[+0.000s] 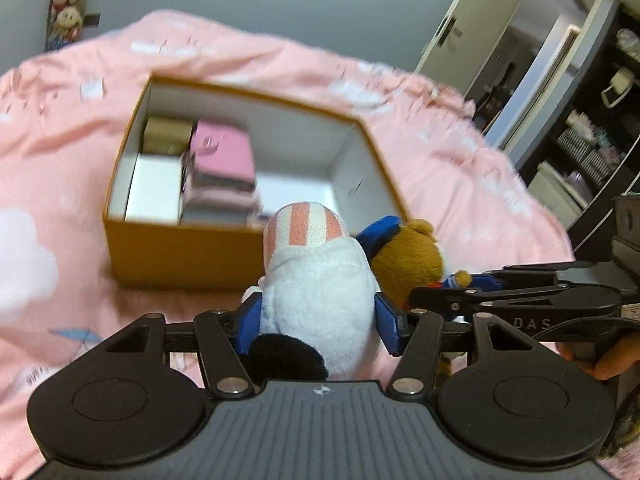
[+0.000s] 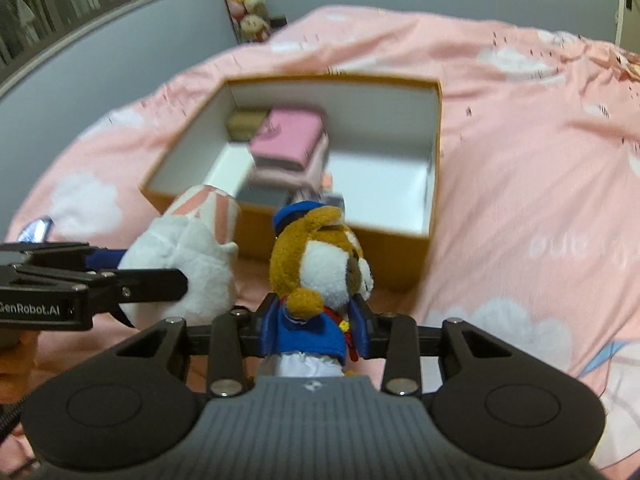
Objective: Organize objects
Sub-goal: 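Carry the white plush over the orange box with the left tool while the right tool carries the dog plush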
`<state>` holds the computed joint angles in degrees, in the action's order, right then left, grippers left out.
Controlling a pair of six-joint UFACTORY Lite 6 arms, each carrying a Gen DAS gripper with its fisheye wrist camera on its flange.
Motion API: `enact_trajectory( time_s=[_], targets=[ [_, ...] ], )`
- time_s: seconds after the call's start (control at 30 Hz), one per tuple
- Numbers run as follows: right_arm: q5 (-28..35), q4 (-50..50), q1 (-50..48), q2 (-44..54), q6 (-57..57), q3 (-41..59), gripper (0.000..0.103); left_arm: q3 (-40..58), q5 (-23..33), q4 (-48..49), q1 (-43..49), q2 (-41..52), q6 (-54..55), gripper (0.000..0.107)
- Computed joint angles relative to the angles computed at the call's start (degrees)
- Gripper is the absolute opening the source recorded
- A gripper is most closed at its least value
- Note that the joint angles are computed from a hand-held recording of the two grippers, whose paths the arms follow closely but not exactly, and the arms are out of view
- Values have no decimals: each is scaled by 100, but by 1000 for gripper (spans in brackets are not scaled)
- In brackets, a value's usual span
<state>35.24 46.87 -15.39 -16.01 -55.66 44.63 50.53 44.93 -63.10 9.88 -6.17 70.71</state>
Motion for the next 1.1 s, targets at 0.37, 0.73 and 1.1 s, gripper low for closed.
enact_trajectory(
  time_s=[0.37, 0.73, 1.1],
  targets=[
    [344, 840, -147, 455, -175, 1260, 39, 1559, 214, -473, -238, 787, -167, 67],
    [-146, 770, 141, 2401, 332, 2917, 39, 3980, 217, 127, -658, 2883, -1322, 67],
    [-226, 211, 67, 3961, 946, 4079, 39, 5891, 147, 1052, -1143, 4987, -2333, 67]
  ],
)
